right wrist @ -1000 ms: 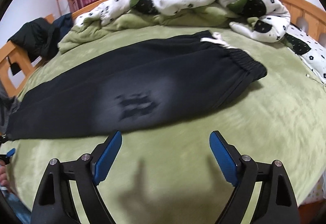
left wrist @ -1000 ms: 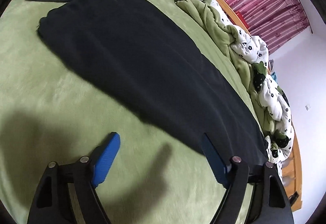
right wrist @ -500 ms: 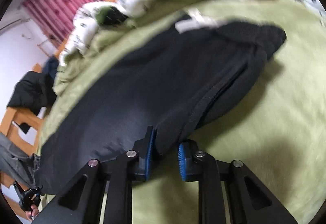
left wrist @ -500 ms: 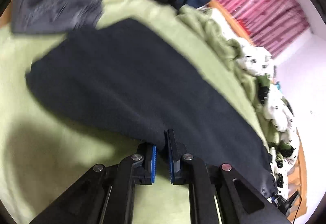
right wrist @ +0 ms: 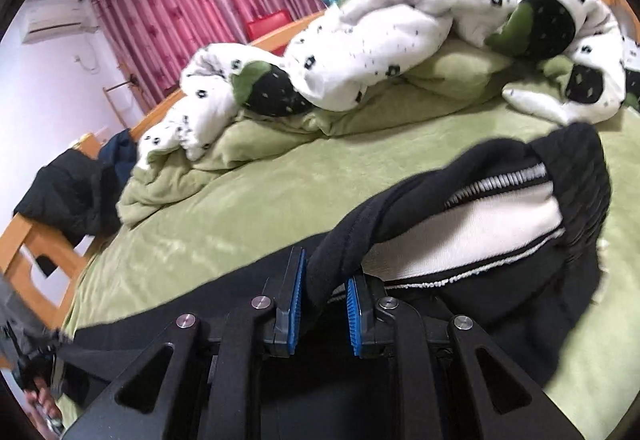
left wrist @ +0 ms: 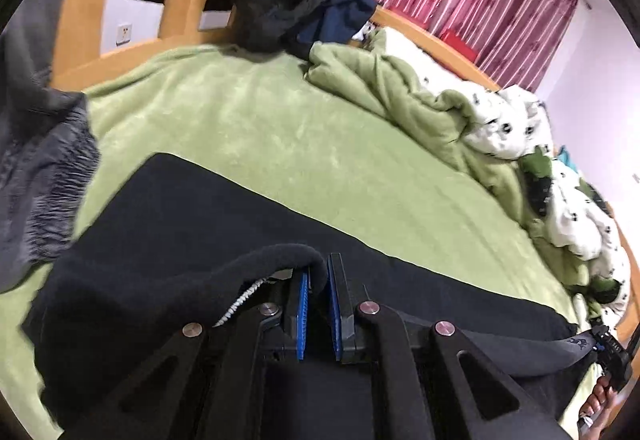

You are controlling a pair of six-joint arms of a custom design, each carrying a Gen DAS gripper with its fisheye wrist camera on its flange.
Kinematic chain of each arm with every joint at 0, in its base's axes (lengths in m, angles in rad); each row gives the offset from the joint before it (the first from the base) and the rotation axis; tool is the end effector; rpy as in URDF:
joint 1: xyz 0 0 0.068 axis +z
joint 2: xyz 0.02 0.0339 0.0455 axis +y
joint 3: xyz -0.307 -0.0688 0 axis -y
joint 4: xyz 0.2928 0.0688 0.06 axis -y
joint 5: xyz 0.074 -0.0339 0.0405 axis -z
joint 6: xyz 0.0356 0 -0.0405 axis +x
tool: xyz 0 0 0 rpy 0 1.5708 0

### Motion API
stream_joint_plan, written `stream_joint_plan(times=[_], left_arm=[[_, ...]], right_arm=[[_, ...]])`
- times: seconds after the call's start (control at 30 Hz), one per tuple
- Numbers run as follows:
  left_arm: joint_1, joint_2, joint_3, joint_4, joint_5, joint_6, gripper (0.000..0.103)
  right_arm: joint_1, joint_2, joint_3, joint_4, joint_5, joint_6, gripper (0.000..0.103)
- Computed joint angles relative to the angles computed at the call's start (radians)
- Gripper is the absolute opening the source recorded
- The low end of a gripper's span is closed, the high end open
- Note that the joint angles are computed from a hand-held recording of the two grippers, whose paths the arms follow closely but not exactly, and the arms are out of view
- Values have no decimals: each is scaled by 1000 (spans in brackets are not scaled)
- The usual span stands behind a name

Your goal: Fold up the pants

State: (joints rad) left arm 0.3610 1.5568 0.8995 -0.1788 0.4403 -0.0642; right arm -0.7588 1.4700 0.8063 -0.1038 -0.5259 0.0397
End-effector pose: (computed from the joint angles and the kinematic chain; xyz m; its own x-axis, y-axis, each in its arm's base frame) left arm 0.3378 0.1113 0.2103 -0.6894 -0.3223 -0.6487 -0.0967 0.9285 -0.3586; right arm 0.2533 -0.2156 0.2131 -0.4902 0.5121 -0.7052 0.3527 0.8565 0.3768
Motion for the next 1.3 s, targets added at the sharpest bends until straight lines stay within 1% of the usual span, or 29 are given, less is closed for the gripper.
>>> stream_joint_plan(times=[0.07,0.13,0.17,0.2,0.23,0.27,0.3,0.33,0.37,0.4,0.53,0.57,0.63,0.7,0.77,0.83,0.87,0.9,0.97,1.03,1.07,1.13,1.17,1.2,1.23,1.27,1.3], left_arm=[[-45,53,23,29,-75,-4,10],[-76,87,34,54,-133,-11,10],[-82,97,34,58,-144,-13,12],[-84,112,51,40,-146,-11,20],[-80,121,71,1,-132,-3,26],[-73,119,84,-37,-116,-2,36],[-67,108,80,-51,-103,-6,42],[-55,81,64,-63,-89,-8,46],[-40,43,35,-69,-78,-3,56],[-24,4,10,-82,-64,10,64],[56,-125,-73,-152,-6,79,70],[85,-157,-93,-182,12,98,72],[159,-201,-126,-274,72,161,72],[213,-222,-167,-330,112,206,72],[266,-221,-215,-352,135,248,72],[309,-181,-248,-347,167,267,72],[325,-159,-258,-342,186,273,72],[343,-134,-273,-315,216,271,72],[350,-141,-304,-240,254,258,72],[326,-117,-295,-197,252,240,72],[313,-93,-288,-160,259,208,70],[297,-60,-276,-104,261,143,70],[281,-42,-270,-58,252,90,66],[268,-34,-267,-30,235,61,55],[251,-24,-261,-10,202,41,48],[227,-13,-252,6,156,30,31],[207,5,-239,20,130,23,19]], right_arm=[[89,84,49,28,105,43,19],[143,144,79,49,191,58,19],[166,175,95,59,234,68,23],[178,198,106,67,266,79,26],[183,210,113,67,287,87,29],[184,217,125,49,296,90,37],[177,210,125,33,287,82,39],[166,182,109,25,268,72,44],[153,145,79,31,255,65,49],[139,94,42,30,251,51,53],[49,-105,-93,-40,183,-87,62],[10,-154,-131,-60,161,-127,67],[-73,-213,-175,-124,108,-207,68],[-175,-241,-214,-182,46,-288,70],[-268,-225,-240,-211,-11,-354,75],[-314,-182,-248,-216,-37,-380,75],[-336,-138,-243,-220,-54,-389,75],[-344,-104,-240,-219,-63,-391,75],[-345,-35,-224,-213,-78,-379,75],[-331,-3,-229,-154,-89,-340,77],[-318,5,-229,-127,-92,-316,80],[-276,45,-201,-94,-99,-263,81],[-249,72,-182,-73,-88,-228,81],[-218,101,-166,-35,-60,-178,79],[-196,123,-154,8,-32,-133,72],[-169,139,-152,68,8,-82,49],[-132,159,-143,118,81,-36,33]])
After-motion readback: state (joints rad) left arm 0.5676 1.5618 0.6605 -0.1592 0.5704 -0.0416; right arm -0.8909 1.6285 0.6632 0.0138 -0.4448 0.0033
